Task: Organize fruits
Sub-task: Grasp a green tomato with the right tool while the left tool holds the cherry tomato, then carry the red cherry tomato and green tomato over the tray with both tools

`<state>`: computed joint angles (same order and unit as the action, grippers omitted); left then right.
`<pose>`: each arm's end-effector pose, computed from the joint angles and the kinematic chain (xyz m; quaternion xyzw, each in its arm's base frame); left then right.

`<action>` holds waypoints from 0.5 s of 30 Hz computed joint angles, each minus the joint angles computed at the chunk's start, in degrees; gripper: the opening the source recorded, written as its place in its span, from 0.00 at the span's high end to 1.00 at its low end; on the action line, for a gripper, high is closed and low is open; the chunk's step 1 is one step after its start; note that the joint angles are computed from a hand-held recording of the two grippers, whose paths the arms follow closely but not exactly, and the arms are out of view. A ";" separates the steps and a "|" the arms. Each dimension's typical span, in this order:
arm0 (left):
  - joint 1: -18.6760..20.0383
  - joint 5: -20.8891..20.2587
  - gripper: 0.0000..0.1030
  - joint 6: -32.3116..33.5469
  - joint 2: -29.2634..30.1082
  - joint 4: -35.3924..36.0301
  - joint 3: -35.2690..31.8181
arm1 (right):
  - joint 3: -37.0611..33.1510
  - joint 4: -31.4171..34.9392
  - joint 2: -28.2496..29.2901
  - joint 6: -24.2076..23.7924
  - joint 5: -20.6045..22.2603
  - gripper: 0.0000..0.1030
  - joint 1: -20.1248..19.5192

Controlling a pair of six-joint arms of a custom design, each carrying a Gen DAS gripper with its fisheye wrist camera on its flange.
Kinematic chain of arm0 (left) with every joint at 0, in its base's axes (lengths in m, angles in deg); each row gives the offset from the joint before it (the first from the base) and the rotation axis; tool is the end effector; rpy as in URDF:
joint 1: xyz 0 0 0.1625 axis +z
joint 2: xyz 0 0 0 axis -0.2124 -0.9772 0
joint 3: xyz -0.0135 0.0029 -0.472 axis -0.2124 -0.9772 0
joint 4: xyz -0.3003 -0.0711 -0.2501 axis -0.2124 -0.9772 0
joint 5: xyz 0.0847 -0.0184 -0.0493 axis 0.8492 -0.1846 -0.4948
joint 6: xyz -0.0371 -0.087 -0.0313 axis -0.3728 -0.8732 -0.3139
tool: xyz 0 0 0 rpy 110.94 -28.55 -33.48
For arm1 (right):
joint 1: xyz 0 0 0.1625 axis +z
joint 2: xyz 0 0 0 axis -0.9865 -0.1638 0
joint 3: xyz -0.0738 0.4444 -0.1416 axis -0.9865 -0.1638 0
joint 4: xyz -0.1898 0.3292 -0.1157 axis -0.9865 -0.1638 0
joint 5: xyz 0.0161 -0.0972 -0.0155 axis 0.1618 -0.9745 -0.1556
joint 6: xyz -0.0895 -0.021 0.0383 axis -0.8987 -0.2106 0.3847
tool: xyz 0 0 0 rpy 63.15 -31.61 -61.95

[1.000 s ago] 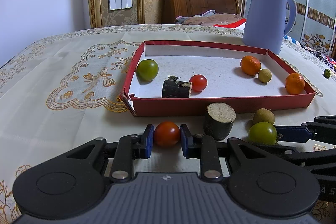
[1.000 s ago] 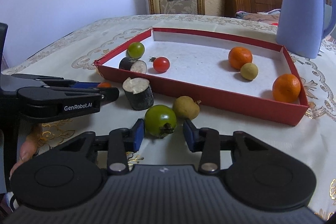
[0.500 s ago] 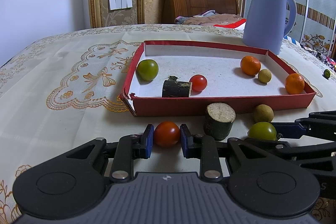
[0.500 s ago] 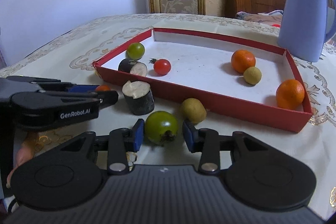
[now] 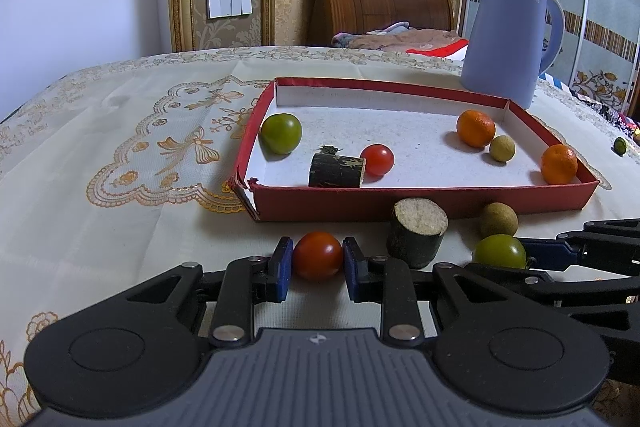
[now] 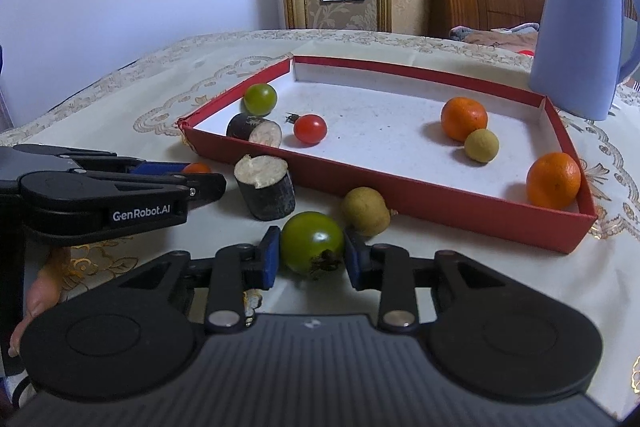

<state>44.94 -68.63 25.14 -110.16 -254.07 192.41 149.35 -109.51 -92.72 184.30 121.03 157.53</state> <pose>-0.1844 -0.3567 -0.0032 0.3561 0.8462 -0.3296 0.2203 0.0578 -0.2792 0.1239 0.1744 -0.8386 0.4280 0.2884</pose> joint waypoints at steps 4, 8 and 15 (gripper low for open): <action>0.06 -0.18 0.75 -0.13 0.04 -0.20 0.02 | 0.08 -0.04 -0.06 0.11 -0.39 0.70 -0.24; 0.10 -0.02 0.75 0.09 0.07 -0.23 0.00 | 0.19 -0.18 -0.09 0.10 -0.52 0.70 -0.32; -0.77 2.92 0.75 -1.21 0.57 0.51 -0.22 | 0.37 -0.99 0.10 -0.14 0.08 0.70 0.09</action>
<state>44.17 -65.71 23.93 -109.59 -253.56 192.19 149.73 -110.50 -92.62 184.16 121.11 157.62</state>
